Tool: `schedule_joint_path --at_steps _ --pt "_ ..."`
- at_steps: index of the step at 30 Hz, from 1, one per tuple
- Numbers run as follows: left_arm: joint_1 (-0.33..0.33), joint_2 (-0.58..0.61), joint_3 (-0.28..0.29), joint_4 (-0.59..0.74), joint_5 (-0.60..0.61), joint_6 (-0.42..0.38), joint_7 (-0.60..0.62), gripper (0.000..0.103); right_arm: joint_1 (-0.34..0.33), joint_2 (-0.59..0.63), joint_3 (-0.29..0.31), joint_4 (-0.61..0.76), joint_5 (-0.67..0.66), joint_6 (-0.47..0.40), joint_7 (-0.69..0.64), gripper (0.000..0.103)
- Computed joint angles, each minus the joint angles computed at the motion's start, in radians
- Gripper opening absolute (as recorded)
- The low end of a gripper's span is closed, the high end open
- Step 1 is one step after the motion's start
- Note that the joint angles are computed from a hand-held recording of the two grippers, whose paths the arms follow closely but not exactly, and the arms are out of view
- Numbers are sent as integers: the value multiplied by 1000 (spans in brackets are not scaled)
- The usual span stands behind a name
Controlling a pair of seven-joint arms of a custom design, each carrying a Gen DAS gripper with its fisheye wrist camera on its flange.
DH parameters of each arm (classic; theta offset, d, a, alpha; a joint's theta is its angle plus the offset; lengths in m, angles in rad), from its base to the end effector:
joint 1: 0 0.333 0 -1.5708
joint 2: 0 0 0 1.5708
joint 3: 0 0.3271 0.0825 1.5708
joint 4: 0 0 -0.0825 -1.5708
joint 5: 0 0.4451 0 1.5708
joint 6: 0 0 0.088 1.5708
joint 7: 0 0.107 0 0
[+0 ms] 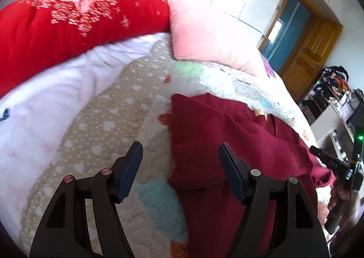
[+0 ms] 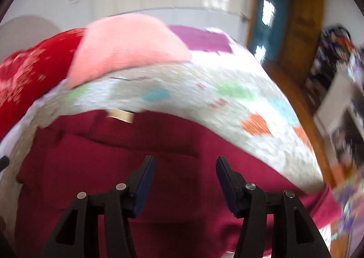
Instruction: Fold small clothes
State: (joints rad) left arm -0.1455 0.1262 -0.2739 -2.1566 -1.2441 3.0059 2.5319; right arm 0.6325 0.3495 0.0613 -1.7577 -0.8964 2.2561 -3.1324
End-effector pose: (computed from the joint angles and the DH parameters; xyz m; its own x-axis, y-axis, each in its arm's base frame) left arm 0.5935 -0.1868 0.3599 -0.2919 -0.9019 0.3184 -0.7437 0.0047 -0.6685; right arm 0.5711 0.4429 0.3715 -0.3602 -0.9321 0.0390 -0.7106 0.2470 -0.6588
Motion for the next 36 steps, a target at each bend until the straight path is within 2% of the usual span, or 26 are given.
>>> schedule_joint_path --at_steps 2,3,4,5,7,9,12,16,18,19,21,24,26,28,29,31,33,35,36 --pt "-5 18 6 13 61 -33 -37 69 -39 -5 12 -38 6 103 11 54" --pt "-11 23 12 12 120 -47 -79 69 -28 5 1 -32 12 103 -5 48" --pt "-17 27 16 7 175 -50 -122 69 -22 40 -2 9 27 68 -34 22" --pt "-24 34 21 3 232 -48 -168 69 -27 61 2 27 60 49 -68 9" --pt "-45 51 43 -6 384 -40 -299 69 -21 52 -10 8 59 74 -55 3" --pt "-77 66 88 -8 565 -67 -460 69 1 24 -27 -14 2 74 -15 3" --pt "-39 67 52 -16 580 -61 -487 69 22 -32 -35 -59 -96 -1 41 3" --pt "-39 49 49 -49 681 -38 -563 70 -23 3 -6 -33 -15 -14 -6 3" --pt "-20 47 32 -51 678 -39 -557 69 -39 22 4 -22 58 -11 -33 3" --pt "-6 45 17 -52 653 -42 -538 69 -34 13 1 -33 61 -1 -4 4" --pt "17 51 -6 -45 597 -48 -498 69 -19 -21 -5 -65 31 15 63 6" --pt "13 52 -2 -46 594 -45 -500 70 0 -65 2 -104 -60 64 144 9" --pt "1 45 4 -60 613 -24 -516 70 -19 -36 25 -78 -28 106 40 12" --pt "-10 37 11 -73 638 -6 -540 70 -46 15 46 -42 95 115 -83 13" --pt "-19 27 20 -84 663 -2 -562 70 -46 27 44 -42 127 122 -98 13" --pt "-35 2 37 -108 720 2 -612 69 -13 18 17 -55 85 123 -54 13" --pt "-29 -32 21 -137 697 14 -592 69 -10 -6 25 -64 127 102 -71 13" --pt "-32 -61 12 -157 669 7 -568 70 1 -51 25 -106 107 138 -26 16" --pt "-37 -76 10 -168 652 2 -555 70 3 -61 29 -116 99 153 -22 22"
